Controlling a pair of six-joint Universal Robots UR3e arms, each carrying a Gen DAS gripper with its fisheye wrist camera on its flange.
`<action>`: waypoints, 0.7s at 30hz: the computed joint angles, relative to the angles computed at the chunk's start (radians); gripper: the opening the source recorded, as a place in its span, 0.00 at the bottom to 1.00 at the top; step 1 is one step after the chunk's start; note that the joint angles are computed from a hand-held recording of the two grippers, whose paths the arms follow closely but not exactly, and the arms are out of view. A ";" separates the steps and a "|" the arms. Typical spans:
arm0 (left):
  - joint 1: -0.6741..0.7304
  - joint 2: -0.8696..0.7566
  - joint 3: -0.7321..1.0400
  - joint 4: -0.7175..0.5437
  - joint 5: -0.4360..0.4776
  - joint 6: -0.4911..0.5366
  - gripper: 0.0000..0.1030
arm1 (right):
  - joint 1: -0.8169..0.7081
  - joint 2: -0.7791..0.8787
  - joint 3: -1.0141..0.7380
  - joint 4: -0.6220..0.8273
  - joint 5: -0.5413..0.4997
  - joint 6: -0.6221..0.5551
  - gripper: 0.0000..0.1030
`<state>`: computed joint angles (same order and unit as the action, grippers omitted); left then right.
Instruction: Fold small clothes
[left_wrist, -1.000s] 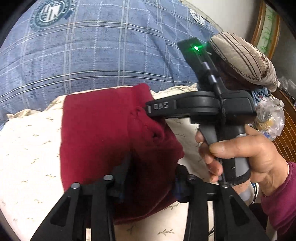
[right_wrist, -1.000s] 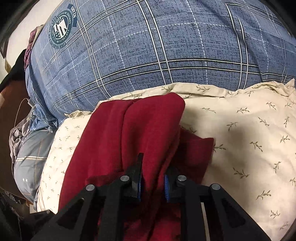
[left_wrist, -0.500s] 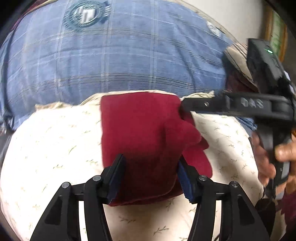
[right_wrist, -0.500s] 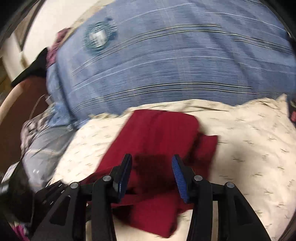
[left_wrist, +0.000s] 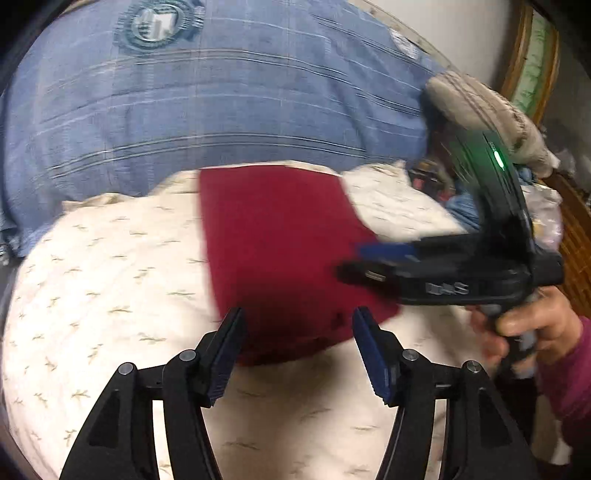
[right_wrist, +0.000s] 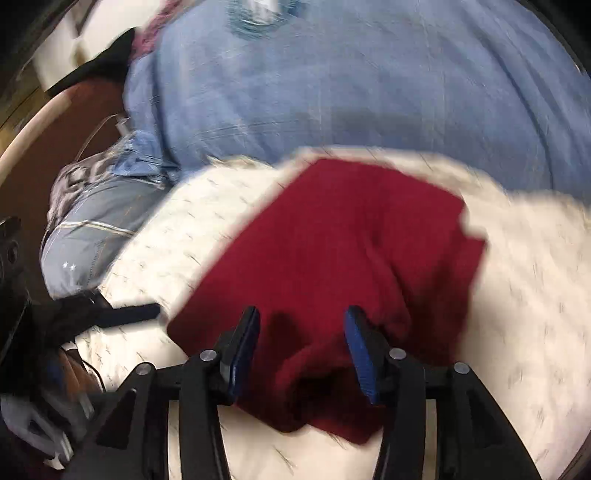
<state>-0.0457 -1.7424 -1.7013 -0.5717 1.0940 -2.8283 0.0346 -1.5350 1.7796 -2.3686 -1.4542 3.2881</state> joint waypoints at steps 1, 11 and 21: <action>0.010 -0.006 0.007 -0.033 -0.011 0.019 0.58 | -0.035 -0.043 0.066 -0.044 0.041 -0.008 0.36; 0.037 -0.187 0.184 -0.017 -0.032 -0.115 0.76 | -0.179 -0.177 0.188 -0.186 0.042 0.158 0.84; 0.011 -0.602 0.671 -0.228 -0.150 -0.195 0.86 | -0.343 0.080 0.276 -0.477 0.388 0.197 0.88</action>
